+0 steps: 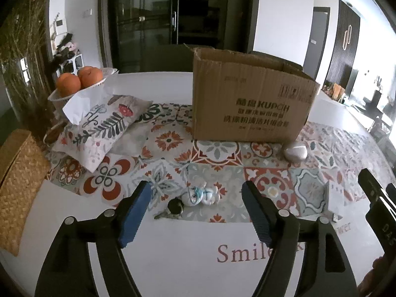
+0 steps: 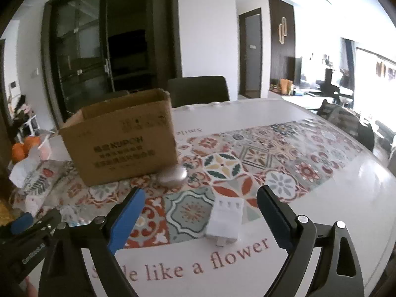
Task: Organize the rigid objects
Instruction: 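Move both open tools back toward the figurine and white charger, then grasp the white figurine doll with the left tool while the right tool grasps the white USB charger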
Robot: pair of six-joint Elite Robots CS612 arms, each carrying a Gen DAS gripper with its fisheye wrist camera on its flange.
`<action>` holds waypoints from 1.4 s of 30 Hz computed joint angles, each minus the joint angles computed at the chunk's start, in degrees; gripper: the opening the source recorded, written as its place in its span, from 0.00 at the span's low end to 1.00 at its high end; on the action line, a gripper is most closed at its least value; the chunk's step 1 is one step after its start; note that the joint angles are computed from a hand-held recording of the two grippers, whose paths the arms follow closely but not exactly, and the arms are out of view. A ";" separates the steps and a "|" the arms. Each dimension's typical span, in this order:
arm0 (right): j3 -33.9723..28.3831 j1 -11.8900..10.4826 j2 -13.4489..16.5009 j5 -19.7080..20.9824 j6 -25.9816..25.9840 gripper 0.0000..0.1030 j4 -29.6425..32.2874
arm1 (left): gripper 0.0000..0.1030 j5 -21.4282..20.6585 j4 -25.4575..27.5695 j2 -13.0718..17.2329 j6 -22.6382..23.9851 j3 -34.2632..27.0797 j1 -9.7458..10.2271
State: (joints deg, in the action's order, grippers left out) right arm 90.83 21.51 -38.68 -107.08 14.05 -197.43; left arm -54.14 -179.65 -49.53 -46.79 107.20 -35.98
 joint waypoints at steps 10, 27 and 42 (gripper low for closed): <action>1.18 0.07 0.25 -2.66 4.56 0.91 2.36 | 0.80 1.34 0.07 1.38 -2.27 -0.35 -0.28; -1.88 -0.46 1.85 -3.06 7.34 0.91 12.26 | 0.85 -0.85 6.13 3.52 -5.30 -3.50 0.80; -5.70 -1.12 3.58 -2.52 8.49 0.91 19.47 | 0.85 1.55 10.97 5.48 -5.96 -6.64 1.29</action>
